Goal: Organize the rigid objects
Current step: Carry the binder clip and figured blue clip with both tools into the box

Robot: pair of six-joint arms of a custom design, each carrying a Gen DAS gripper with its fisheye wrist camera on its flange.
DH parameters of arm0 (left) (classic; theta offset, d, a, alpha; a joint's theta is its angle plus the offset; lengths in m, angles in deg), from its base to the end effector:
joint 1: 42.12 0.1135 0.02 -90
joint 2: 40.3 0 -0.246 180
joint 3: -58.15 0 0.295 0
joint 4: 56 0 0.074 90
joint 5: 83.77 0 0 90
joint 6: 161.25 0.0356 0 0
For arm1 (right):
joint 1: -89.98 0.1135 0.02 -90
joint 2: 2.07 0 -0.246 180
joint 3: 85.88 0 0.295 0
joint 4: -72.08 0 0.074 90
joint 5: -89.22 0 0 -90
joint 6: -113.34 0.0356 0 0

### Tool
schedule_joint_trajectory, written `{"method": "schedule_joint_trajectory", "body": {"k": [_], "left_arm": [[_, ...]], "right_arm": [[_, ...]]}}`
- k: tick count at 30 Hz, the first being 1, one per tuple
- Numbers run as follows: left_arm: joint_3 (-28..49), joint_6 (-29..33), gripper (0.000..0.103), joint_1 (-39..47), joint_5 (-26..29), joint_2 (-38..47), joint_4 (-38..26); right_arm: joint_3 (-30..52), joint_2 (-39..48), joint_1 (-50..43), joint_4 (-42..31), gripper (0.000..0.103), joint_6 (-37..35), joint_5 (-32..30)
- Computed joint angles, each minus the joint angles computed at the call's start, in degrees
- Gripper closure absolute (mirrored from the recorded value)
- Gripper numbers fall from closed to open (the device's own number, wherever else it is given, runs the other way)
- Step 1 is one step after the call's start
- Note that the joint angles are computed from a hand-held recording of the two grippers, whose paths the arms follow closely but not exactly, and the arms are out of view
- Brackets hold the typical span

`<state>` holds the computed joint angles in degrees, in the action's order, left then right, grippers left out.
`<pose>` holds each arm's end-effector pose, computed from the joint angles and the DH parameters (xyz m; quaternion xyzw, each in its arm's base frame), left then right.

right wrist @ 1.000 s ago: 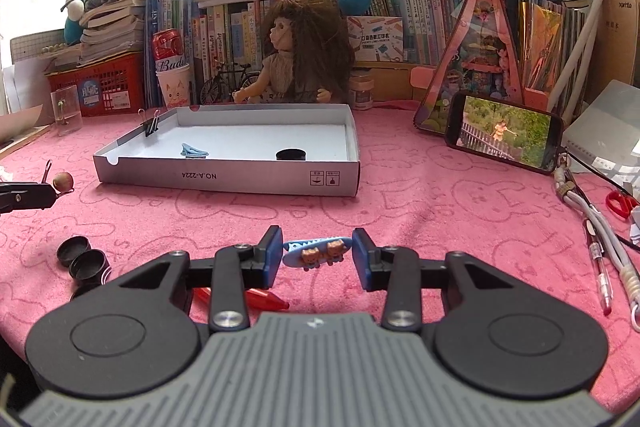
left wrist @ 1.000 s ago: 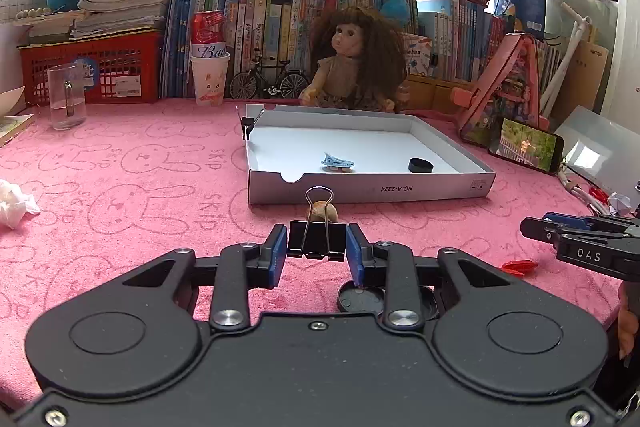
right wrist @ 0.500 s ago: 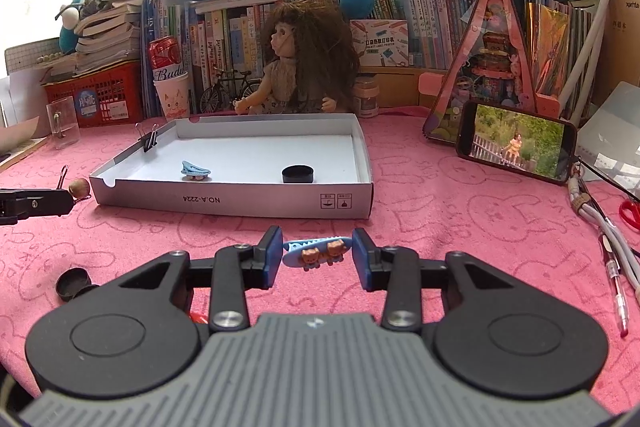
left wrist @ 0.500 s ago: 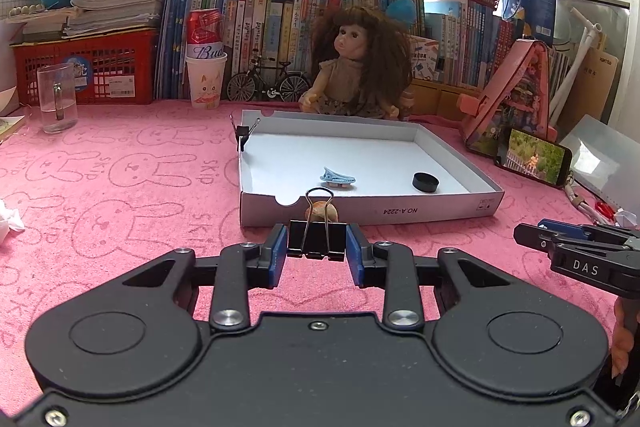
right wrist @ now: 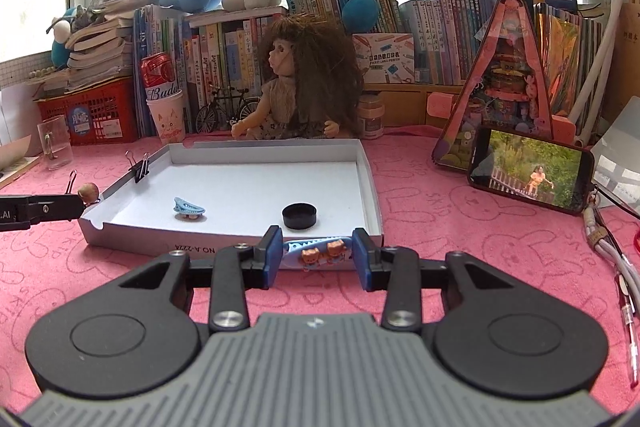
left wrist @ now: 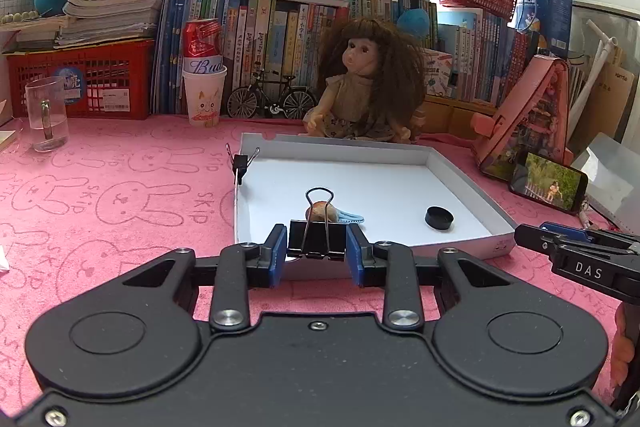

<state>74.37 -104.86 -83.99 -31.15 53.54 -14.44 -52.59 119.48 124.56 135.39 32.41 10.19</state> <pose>0.1503 -0.1057 0.0106 -0.0842 0.8525 -0.0371 0.5145 0.2150 0.1400 -0.0177 -0.1352 0.8299 0.1242 0.5268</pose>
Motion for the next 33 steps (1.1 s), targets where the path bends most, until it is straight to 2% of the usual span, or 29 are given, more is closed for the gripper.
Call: {"method": "schedule_joint_trajectory", "body": {"k": [8, 19, 33], "left_arm": [[8.7, 4.2, 0.073, 9.7, 7.7, 6.4, -2.0], [19.1, 4.7, 0.073, 17.4, 13.8, 15.6, -7.7], [23.4, 4.8, 0.073, 18.5, 14.3, 19.9, -10.0]], "right_arm": [[9.5, 0.2, -2.7, -11.4, 0.060, 2.9, -2.1], [20.5, 2.8, -3.6, -25.7, 0.060, 2.4, -2.4], [26.0, 2.4, -6.1, -36.3, 0.060, 7.0, -6.4]]}}
